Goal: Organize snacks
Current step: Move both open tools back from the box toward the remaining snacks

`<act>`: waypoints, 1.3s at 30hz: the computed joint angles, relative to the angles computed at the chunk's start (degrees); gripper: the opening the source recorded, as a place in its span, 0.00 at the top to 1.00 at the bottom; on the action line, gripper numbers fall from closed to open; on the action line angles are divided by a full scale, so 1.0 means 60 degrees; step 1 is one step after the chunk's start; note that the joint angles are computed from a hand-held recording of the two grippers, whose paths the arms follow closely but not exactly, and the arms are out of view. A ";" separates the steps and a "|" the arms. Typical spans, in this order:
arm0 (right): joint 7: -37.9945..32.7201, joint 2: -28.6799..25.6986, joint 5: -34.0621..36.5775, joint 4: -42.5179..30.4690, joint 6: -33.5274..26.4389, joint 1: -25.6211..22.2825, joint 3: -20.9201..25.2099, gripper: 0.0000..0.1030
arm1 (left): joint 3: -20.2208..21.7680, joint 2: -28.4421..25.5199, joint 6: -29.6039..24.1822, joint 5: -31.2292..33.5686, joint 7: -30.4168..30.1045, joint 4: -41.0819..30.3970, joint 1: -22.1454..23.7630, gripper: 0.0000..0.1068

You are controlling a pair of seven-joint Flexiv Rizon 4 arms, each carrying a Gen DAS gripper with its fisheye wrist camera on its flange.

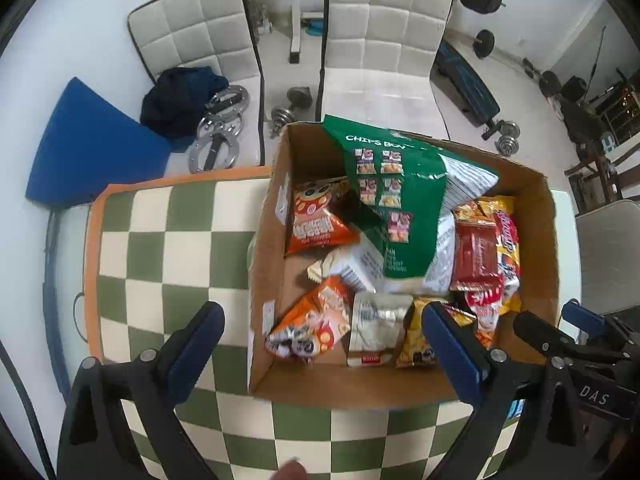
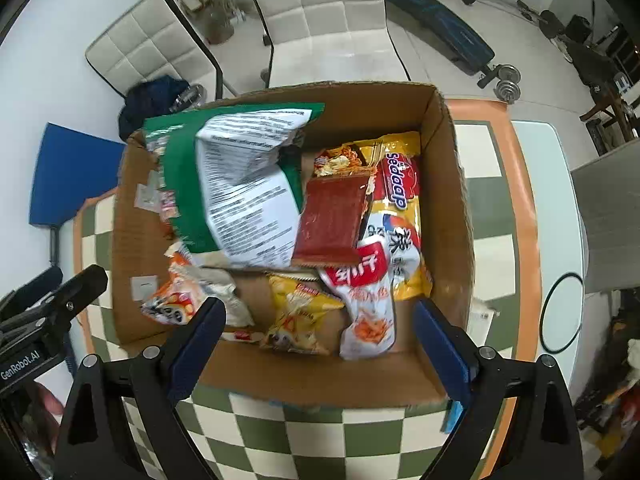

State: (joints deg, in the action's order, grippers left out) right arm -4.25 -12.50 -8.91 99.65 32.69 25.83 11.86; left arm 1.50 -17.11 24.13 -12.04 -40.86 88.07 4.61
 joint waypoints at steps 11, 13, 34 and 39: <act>0.2182 0.0710 -0.1708 0.0031 -0.1208 0.1069 0.0439 0.06 | 0.0330 0.1645 0.0765 -0.1566 0.1906 0.1712 0.0530 0.05; 0.2595 0.0761 -0.2116 -0.0106 -0.1613 0.1340 0.0541 0.06 | 0.0423 0.1887 0.0797 -0.1881 0.2281 0.1957 0.0611 0.05; 0.6325 0.3060 -0.2298 0.1837 -0.2408 0.2041 0.1712 0.06 | 0.1176 0.4241 -0.0147 -0.2263 0.3282 0.4234 0.0667 0.05; 0.6471 0.4626 -0.0579 0.3693 -0.1875 0.1685 0.2139 0.06 | 0.0786 0.4638 -0.0715 -0.0940 0.1966 0.5234 0.0141 0.05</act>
